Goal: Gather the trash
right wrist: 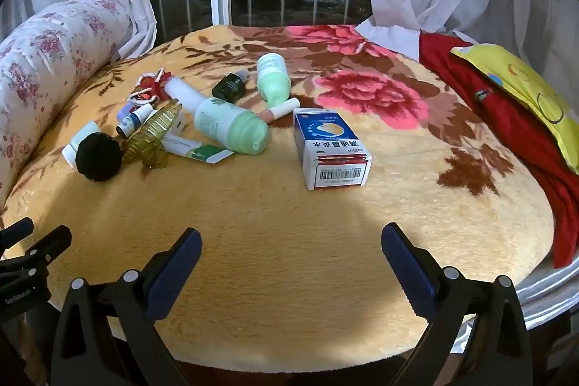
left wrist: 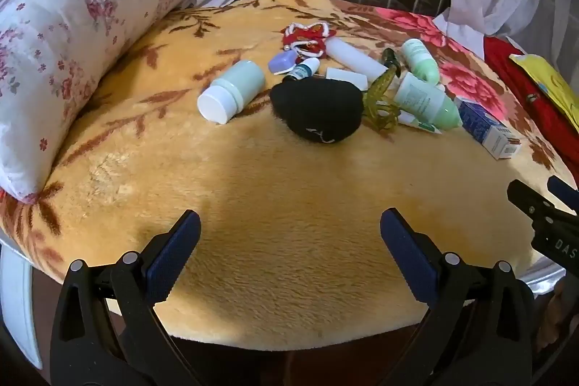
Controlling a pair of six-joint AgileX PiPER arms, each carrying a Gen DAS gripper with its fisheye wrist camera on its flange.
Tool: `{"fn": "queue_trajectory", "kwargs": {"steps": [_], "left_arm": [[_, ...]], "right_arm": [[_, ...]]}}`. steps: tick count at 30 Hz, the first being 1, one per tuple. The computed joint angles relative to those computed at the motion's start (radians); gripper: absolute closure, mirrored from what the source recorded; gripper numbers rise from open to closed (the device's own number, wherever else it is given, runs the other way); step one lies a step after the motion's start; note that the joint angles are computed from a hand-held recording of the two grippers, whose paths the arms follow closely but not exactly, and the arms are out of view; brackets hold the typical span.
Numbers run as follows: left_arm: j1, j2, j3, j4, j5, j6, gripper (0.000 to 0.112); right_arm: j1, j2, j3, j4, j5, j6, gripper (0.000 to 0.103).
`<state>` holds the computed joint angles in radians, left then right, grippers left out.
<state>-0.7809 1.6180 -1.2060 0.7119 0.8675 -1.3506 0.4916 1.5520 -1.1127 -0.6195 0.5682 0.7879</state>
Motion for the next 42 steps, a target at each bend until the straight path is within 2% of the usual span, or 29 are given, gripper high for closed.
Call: {"fn": "queue_trajectory", "kwargs": {"steps": [2,4,8,23,42], "left_arm": [[0.005,0.001,0.0,-0.009,0.002,0.006,0.015],[-0.03,0.02,-0.03,0.023,0.036,-0.006,0.015],[-0.005,-0.011,0.006,-0.011,-0.03,0.005,0.015],[0.025,0.0,0.02,-0.034,-0.062,0.039,0.015],[0.012,0.007,0.007,-0.031,-0.041,0.035,0.015]], "right_arm": [[-0.002,-0.004,0.0,0.006,0.0,-0.007,0.005],[-0.002,-0.01,0.002,0.002,0.001,-0.005,0.005],[-0.012,0.001,-0.007,0.014,-0.002,-0.021,0.005],[-0.018,0.01,-0.009,0.029,-0.01,-0.032,0.005],[-0.028,0.006,-0.008,0.056,-0.015,-0.053,0.005]]}}
